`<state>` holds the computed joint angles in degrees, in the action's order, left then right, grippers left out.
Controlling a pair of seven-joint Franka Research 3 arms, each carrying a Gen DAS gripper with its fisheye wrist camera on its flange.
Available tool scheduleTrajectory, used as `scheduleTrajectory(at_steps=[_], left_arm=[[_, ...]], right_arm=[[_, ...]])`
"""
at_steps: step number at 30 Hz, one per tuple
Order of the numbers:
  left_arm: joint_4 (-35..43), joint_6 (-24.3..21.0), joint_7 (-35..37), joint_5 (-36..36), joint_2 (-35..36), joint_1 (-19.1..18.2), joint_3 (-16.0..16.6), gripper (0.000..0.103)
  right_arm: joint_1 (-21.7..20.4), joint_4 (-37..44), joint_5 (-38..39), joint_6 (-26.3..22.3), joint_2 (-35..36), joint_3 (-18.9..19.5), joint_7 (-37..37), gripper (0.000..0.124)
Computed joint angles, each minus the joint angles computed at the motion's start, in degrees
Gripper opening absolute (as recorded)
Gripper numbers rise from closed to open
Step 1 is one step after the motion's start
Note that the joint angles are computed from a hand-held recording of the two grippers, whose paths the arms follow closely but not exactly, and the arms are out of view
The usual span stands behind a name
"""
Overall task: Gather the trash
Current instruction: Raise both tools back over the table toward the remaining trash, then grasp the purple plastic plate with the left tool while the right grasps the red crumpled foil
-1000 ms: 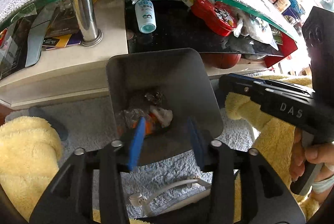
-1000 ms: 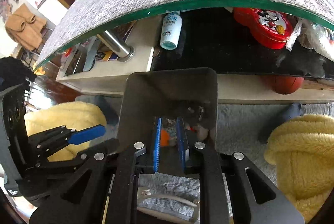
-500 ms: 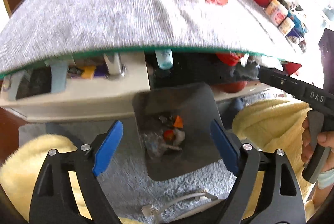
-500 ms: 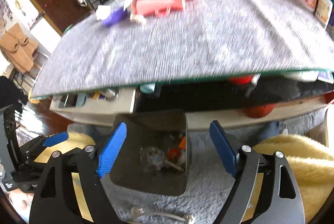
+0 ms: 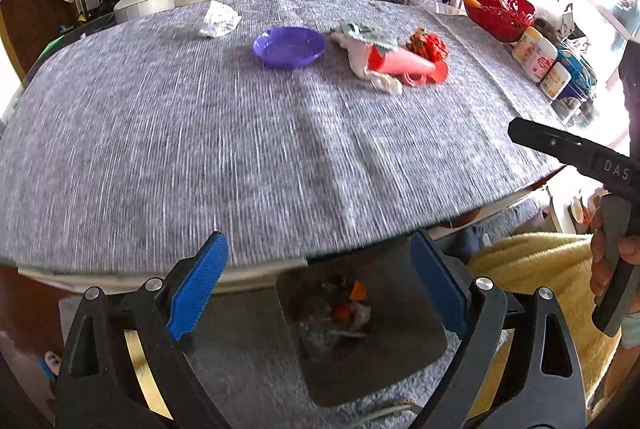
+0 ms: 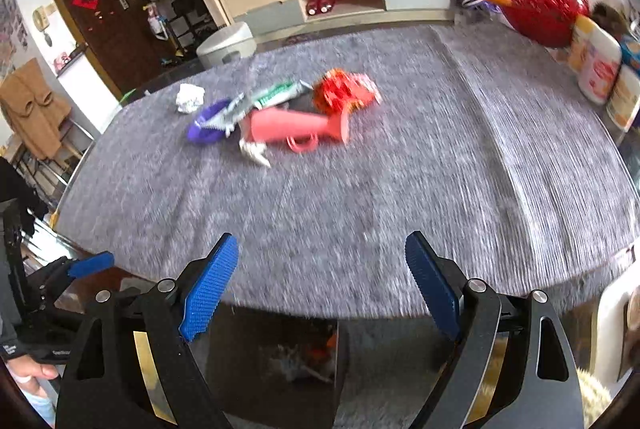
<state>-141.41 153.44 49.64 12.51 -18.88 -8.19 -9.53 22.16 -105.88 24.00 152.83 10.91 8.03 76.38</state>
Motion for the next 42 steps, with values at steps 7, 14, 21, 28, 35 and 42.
scheduleTrajectory(at_steps=[7, 14, 21, 28, 35, 42], left_arm=[[4.6, 1.1, 3.3, -1.2, 5.2, 1.1, 1.8, 0.087], [10.5, 0.9, 5.3, -0.8, 10.8, 3.5, 2.3, 0.087], [18.0, 0.3, 6.5, 0.4, 18.2, 5.4, 2.5, 0.087], [24.6, 0.1, 7.6, 1.4, 25.2, 6.1, 2.7, 0.088], [30.6, 0.5, 7.6, 3.2, 30.3, 6.4, 3.1, 0.087], [34.5, -1.5, 6.3, 7.8, 32.9, 5.3, 3.8, 0.074]], right_arm=[[1.5, 10.0, -4.3, -0.5, 7.2, -1.1, 4.0, 0.086], [2.3, 22.6, -9.6, -3.5, 16.1, -2.9, 9.6, 0.086], [2.4, 34.3, -12.2, -7.8, 24.2, -3.8, 13.2, 0.086], [2.4, 44.3, -12.5, -12.4, 31.3, -3.6, 14.0, 0.086], [2.4, 54.0, -12.3, -17.0, 37.8, -3.1, 13.8, 0.072], [2.6, 55.7, -11.3, -16.6, 38.8, -2.6, 11.3, 0.059]])
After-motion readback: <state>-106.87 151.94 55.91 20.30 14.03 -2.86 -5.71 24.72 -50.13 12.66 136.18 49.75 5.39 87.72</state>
